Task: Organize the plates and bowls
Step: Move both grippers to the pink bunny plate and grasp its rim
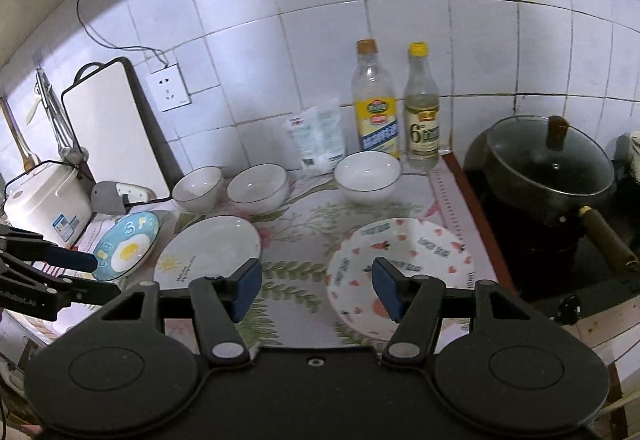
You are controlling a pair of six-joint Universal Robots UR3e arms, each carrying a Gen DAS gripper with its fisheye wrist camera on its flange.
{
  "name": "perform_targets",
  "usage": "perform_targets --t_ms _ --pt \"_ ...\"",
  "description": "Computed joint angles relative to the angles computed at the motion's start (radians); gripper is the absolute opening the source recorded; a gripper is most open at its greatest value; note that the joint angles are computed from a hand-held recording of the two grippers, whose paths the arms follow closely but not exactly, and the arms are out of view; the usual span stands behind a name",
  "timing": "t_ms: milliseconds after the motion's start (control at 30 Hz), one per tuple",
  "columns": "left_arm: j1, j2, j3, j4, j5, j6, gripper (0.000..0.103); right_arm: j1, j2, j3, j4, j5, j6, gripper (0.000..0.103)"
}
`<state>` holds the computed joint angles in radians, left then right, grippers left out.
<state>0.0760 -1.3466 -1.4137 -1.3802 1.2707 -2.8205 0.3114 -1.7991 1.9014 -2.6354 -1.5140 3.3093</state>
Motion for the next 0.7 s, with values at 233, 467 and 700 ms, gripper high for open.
perform_targets --t_ms 233,467,700 --pt "-0.205 -0.189 0.147 0.068 0.117 -0.161 0.069 -0.22 -0.075 0.06 0.04 0.193 -0.138 0.066" --pt "-0.344 -0.397 0.341 0.077 0.217 -0.311 0.069 -0.375 -0.058 0.064 0.091 0.328 -0.302 0.066" --pt "-0.425 -0.563 0.431 0.169 0.268 -0.429 0.069 -0.442 0.039 0.122 -0.068 0.387 -0.379 0.066"
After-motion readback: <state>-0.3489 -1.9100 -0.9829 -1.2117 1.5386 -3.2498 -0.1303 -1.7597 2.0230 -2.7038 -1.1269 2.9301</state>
